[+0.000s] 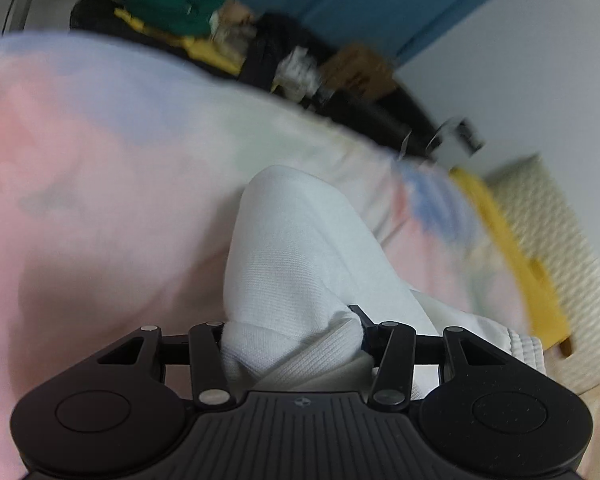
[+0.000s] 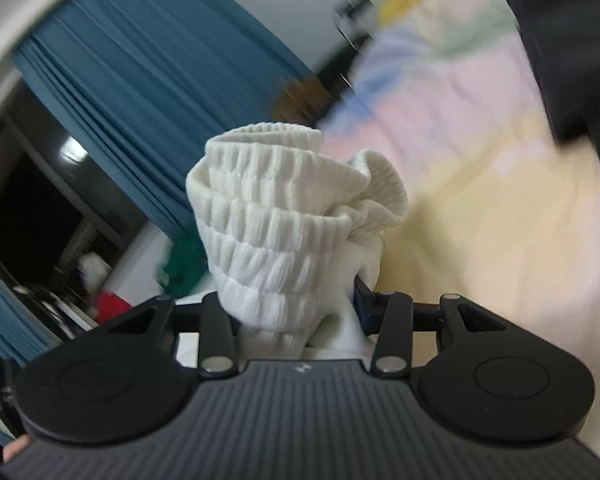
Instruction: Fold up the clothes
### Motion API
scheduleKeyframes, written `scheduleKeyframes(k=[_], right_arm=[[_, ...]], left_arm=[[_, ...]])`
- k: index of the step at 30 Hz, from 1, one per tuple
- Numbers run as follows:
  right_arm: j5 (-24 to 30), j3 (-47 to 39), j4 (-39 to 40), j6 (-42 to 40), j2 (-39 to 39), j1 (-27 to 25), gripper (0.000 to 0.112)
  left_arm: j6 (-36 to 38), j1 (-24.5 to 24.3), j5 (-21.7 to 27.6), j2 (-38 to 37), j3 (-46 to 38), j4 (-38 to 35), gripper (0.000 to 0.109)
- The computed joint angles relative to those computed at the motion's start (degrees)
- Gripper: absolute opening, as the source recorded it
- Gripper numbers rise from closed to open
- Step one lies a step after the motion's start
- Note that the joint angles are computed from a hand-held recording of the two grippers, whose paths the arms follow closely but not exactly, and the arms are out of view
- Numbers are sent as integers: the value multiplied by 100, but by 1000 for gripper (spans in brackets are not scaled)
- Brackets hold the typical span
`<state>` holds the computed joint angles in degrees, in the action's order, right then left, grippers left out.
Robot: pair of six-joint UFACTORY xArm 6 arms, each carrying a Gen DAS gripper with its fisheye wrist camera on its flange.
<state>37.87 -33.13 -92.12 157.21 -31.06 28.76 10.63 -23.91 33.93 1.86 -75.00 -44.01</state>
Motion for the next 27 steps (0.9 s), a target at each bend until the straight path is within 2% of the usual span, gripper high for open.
scheduleKeyframes(k=[2,5,7,9,11,12,14,17,19,27], right_arm=[[-84,30,-15,72,203,-32,47],[-59,42,-68,178,230,21,48],[22,30,107,77,227,122,50],[91,63,408,-93,142,219,54],[269,132,967,-480,-80,365,65],[456,140,1264,-692,-183,494,67],[1057,80,1813,-1077,-355,890,80],[1905,-75,2469,-1633,-607,1544,82],[2755,-328,2688,-1944,-633,2137,84],[5704,-1707,2554,-2965,-282,4710,88]], left_arm=[[431,-49,-215,202,66,-137,57],[963,-7,-206,208,134,-582,59],[779,19,-107,-41,341,-385,62],[457,103,69,-260,427,-42,69],[321,187,58,-572,630,165,90],[319,221,60,-820,788,261,93],[316,302,153,-1401,1119,539,102],[151,442,534,-2257,1478,1197,103],[130,528,830,-2794,1614,1483,103],[-41,418,1384,-4898,1897,2646,103]])
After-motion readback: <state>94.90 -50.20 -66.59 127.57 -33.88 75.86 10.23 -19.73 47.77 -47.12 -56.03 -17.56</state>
